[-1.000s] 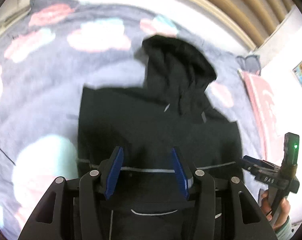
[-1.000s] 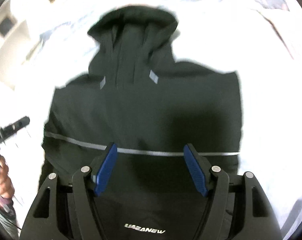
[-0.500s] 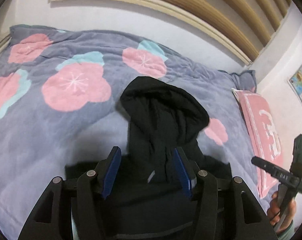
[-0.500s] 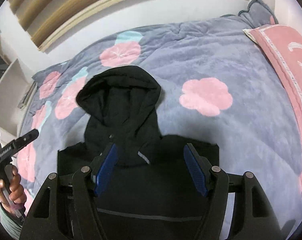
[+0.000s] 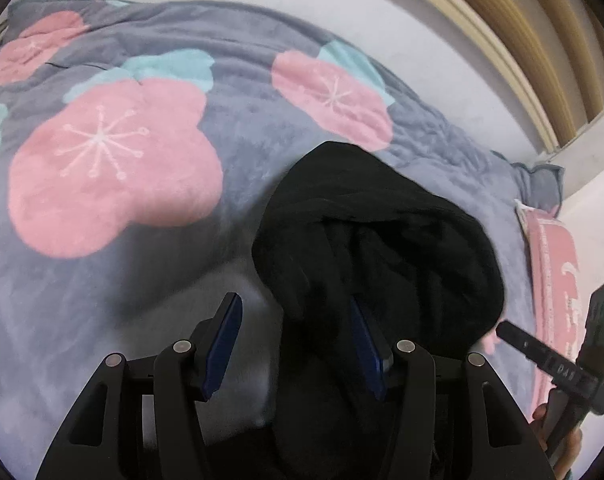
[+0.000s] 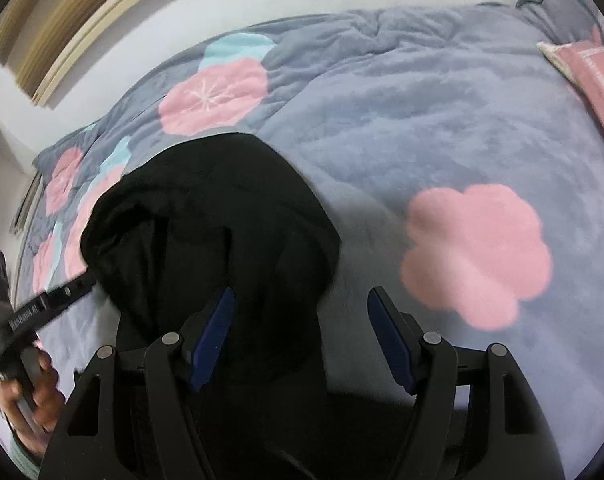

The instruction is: Fold large clothes

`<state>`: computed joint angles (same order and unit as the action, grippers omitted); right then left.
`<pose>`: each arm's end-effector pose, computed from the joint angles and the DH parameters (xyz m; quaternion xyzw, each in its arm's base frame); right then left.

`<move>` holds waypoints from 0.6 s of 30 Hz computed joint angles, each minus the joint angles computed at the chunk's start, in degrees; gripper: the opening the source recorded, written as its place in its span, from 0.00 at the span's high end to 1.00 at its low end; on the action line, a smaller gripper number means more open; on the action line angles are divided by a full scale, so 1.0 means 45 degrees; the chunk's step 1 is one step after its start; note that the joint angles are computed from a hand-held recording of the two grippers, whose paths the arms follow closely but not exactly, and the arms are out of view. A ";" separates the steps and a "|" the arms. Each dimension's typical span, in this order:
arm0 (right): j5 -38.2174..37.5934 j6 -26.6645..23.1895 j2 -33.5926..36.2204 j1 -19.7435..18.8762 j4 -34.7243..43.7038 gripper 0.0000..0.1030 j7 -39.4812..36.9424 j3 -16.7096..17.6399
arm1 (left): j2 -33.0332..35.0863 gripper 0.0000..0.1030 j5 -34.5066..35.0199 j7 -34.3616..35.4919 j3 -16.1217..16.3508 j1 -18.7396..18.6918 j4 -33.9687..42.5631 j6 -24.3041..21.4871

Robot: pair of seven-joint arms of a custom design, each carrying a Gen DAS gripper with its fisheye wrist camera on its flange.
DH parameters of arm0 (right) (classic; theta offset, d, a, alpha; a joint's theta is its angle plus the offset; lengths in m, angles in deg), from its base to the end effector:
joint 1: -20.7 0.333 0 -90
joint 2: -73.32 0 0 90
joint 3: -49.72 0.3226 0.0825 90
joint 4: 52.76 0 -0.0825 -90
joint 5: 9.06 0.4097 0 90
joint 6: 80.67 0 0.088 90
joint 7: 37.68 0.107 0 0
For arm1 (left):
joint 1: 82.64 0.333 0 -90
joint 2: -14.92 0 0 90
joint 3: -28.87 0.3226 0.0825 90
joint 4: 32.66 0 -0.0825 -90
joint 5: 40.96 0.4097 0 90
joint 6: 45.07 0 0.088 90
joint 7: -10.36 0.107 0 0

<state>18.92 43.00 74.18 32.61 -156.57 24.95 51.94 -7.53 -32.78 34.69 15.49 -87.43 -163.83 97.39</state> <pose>0.6003 0.1705 0.5624 -0.8319 0.4833 0.0116 0.2725 0.4737 -0.1686 0.5634 -0.8713 0.3884 -0.2760 0.1174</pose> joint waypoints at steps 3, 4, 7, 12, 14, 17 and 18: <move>-0.0556 -0.0228 0.1102 0.0197 0.0925 0.50 0.0775 0.0194 | 0.0714 0.46 0.0237 -0.0185 0.0064 0.0281 0.0135 0.0099; -0.0939 -0.0403 0.1441 0.0274 0.1251 0.62 0.0922 0.0267 | 0.0876 0.46 0.0396 -0.0198 0.0099 0.0368 0.0153 0.0119; -0.1538 0.0886 0.1297 0.0270 0.1137 0.92 0.0994 0.0277 | 0.0458 0.93 -0.0142 0.0109 0.0717 0.0274 -0.0786 0.1435; 0.2376 0.0947 0.0232 -0.0649 0.0542 0.93 -0.1574 0.0045 | -0.2195 0.93 -0.2945 0.2070 0.2007 -0.1186 -0.3352 0.5682; 0.1655 0.1495 0.0105 -0.0464 -0.0003 0.93 -0.1711 0.0039 | -0.2443 0.91 -0.3317 0.2756 0.2099 -0.1498 -0.3585 0.5747; 0.0901 0.0909 0.1103 -0.0397 0.0169 0.91 -0.0936 -0.0009 | -0.1464 0.91 -0.3989 0.3620 0.2442 -0.1678 -0.3171 0.3294; 0.0433 0.0786 0.1507 -0.0351 0.0242 0.90 -0.0703 0.0020 | -0.0804 0.91 -0.4261 0.3844 0.2880 -0.2037 -0.3010 0.2415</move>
